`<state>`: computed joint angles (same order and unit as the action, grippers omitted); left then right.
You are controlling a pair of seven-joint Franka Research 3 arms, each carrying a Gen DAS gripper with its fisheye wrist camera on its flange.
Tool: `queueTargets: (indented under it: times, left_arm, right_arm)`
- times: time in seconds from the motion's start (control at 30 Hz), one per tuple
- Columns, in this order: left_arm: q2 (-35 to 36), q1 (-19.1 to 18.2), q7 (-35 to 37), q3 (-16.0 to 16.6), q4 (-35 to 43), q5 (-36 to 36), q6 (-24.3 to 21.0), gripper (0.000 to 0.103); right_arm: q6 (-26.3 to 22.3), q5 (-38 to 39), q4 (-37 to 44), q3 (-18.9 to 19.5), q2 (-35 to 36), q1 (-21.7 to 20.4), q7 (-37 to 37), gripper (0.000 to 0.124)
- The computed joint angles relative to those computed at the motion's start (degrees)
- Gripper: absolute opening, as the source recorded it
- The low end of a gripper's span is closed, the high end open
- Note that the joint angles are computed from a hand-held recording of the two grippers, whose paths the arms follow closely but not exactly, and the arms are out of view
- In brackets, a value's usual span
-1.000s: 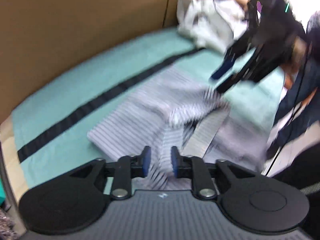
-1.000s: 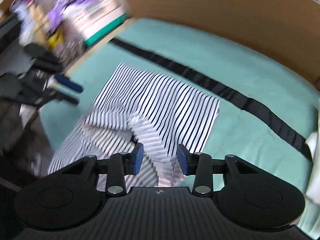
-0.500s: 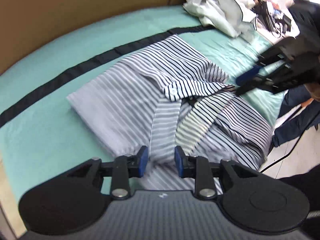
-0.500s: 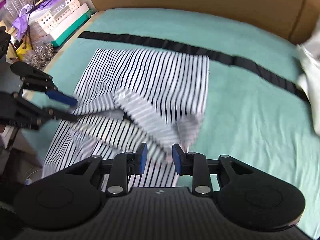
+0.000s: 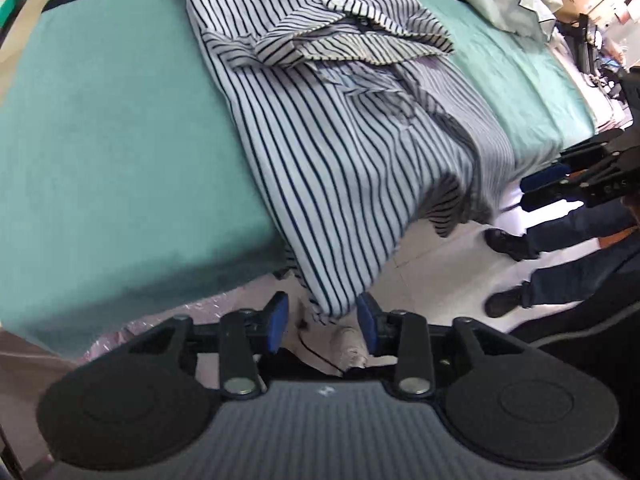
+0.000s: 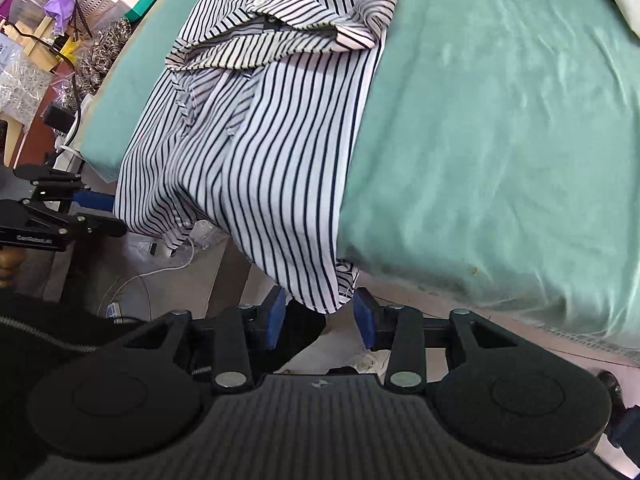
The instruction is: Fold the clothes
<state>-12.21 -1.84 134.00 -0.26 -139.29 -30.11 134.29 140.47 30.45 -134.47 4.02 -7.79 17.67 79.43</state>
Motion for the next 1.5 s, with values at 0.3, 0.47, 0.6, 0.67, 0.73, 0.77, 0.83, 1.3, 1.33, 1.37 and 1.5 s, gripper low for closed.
queueTargets:
  times: [0.3,0.47,0.6,0.67,0.73,0.77,0.83,1.3,1.33,1.37,1.5]
  left_arm:
    - [1.82,-3.87,7.22,-2.62,-4.76,-0.42,13.90,0.080]
    - [1.13,-6.18,11.06,-2.10,-7.46,-0.91,17.44,0.089]
    - [1.22,-6.55,10.88,-1.99,-7.68,-0.15,18.75,0.081]
    - [1.28,-6.49,10.10,-1.84,-7.27,0.52,18.32,0.044]
    - [3.00,-5.43,7.50,-1.35,-3.95,2.36,11.06,0.000]
    - [3.44,-4.93,6.78,-1.39,-3.26,2.09,9.52,0.000]
    - [2.56,-4.48,6.99,-1.98,-4.37,1.49,11.07,0.000]
    - [-2.59,-0.95,13.21,3.31,5.22,-5.12,-14.16,0.000]
    - [-2.11,-0.49,13.35,3.71,7.16,-6.25,-16.91,0.000]
    - [-1.16,0.11,13.28,3.98,9.31,-7.35,-19.15,0.000]
    - [4.00,3.26,12.38,4.13,18.18,-12.41,-26.04,0.000]
  right_arm:
    - [12.57,-0.16,-7.36,0.93,-1.69,2.88,-13.81,0.076]
    - [10.22,2.22,-6.88,0.36,-1.01,3.47,-13.64,0.066]
    - [14.32,2.15,-6.79,1.18,1.57,3.42,-12.13,0.065]
    - [13.81,6.92,-5.53,0.56,2.91,3.90,-14.47,0.058]
    - [12.12,10.95,-3.66,0.44,4.38,4.00,-17.08,0.046]
    - [11.47,11.78,-3.03,0.60,4.88,3.87,-17.44,0.035]
    - [9.09,12.14,-1.91,0.89,5.42,3.52,-17.73,0.006]
    - [-12.14,20.85,4.73,-2.09,0.14,0.35,-23.43,0.003]
    - [-14.31,21.40,5.17,-3.00,-0.73,-0.49,-24.44,0.003]
    - [-15.13,22.22,6.40,-3.18,-0.44,-0.83,-24.52,0.003]
    - [-17.63,26.16,12.05,-3.98,2.43,-2.70,-23.94,0.003]
